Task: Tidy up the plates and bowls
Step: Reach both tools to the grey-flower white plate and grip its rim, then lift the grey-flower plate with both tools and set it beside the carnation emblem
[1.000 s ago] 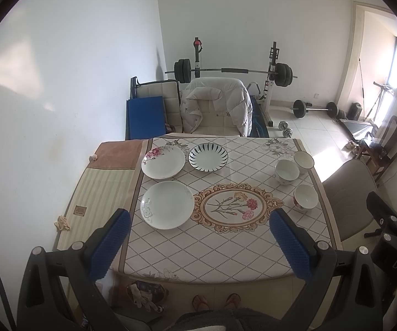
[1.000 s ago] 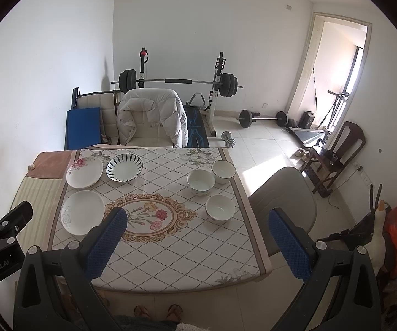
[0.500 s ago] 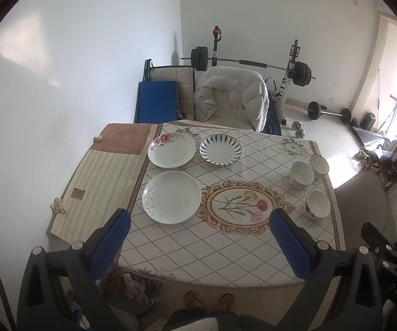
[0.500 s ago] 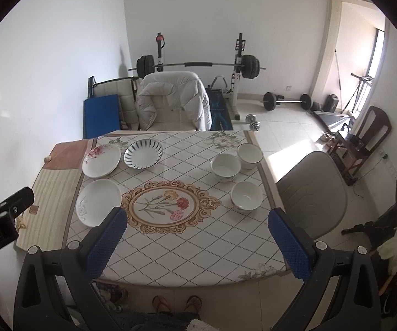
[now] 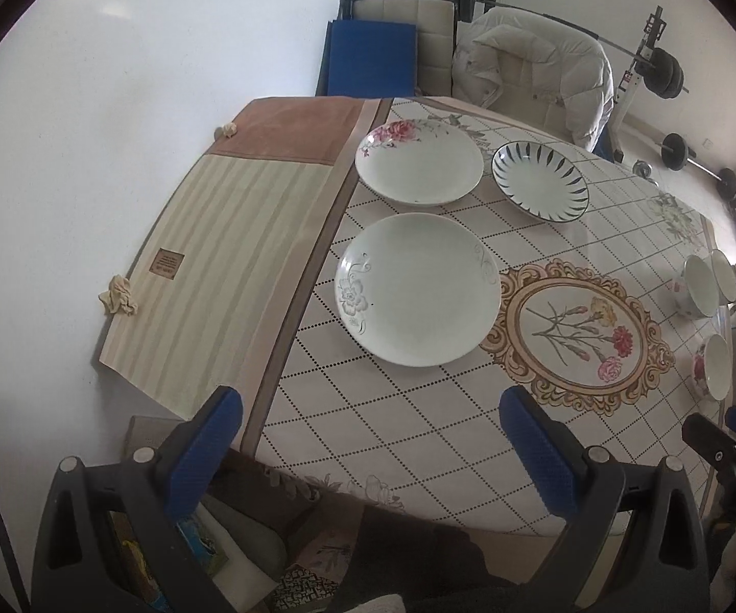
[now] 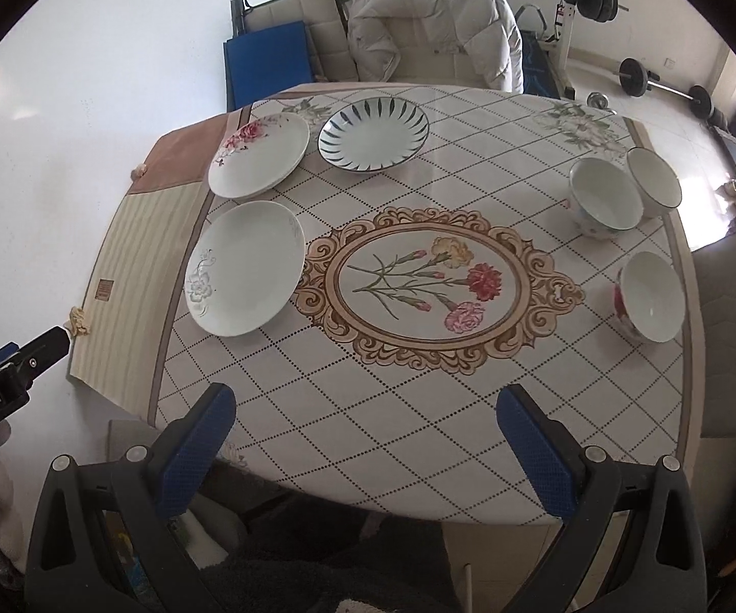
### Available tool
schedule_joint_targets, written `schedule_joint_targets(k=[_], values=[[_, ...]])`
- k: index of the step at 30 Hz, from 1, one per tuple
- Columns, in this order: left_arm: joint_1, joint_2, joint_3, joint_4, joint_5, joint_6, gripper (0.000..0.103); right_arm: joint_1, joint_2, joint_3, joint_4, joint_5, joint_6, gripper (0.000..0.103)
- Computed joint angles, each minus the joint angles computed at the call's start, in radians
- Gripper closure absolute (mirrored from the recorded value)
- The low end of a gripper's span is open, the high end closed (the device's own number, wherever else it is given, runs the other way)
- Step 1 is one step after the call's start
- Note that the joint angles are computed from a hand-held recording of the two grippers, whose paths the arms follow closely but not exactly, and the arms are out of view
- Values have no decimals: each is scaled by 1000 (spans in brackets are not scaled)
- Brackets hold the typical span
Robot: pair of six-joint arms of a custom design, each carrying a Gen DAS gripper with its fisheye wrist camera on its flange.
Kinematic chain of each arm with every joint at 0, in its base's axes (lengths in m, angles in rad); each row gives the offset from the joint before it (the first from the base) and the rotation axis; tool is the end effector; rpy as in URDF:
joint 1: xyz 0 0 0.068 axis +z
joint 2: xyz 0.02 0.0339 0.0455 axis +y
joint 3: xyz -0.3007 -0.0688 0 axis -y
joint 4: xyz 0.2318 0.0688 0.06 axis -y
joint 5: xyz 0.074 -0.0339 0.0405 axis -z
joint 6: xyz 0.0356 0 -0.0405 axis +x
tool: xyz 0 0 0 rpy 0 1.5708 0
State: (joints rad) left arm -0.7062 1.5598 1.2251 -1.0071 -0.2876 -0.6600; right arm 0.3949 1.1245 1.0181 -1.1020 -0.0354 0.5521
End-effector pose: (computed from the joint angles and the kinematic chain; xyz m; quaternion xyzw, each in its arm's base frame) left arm 0.2195 -0.1739 0.2894 0.0063 0.9833 0.0391 0.1776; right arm 0.1527 0.0650 0.3173 0.0740 0.9807 0.0977 0.1524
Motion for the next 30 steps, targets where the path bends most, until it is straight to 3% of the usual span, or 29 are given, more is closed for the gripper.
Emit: schedule_joint_targets(k=[4,8,10,14,18,20,22,25,27,29,30], values=[[204,141,-37,176,146,191,3,-65,262,-47,257,-119,-31,0],[386,369,44,280,309,355,7,-82,573,37,418,-220,-6,2],[439,499,129,290,341,422,13,-85,732,113,464,-255,8,3],[507,723,323,239,403,535,13,-91,1013,312,473,-313,20,13],[531,868,474,163,450,613,14,-99,1182,463,457,-364,45,19],[528,910,517,129,457,642,25,-99,1236,520,445,-393,54,25],[526,937,541,103,473,666,45,-90,1282,583,408,-405,50,30],[520,947,537,93,494,683,61,-79,1325,628,391,-431,48,43],[517,939,514,110,502,681,67,-69,1341,636,392,-438,49,54],[515,927,490,135,499,670,70,-61,1345,623,395,-418,64,75],[517,930,489,145,495,662,71,-59,1346,611,404,-411,77,78]])
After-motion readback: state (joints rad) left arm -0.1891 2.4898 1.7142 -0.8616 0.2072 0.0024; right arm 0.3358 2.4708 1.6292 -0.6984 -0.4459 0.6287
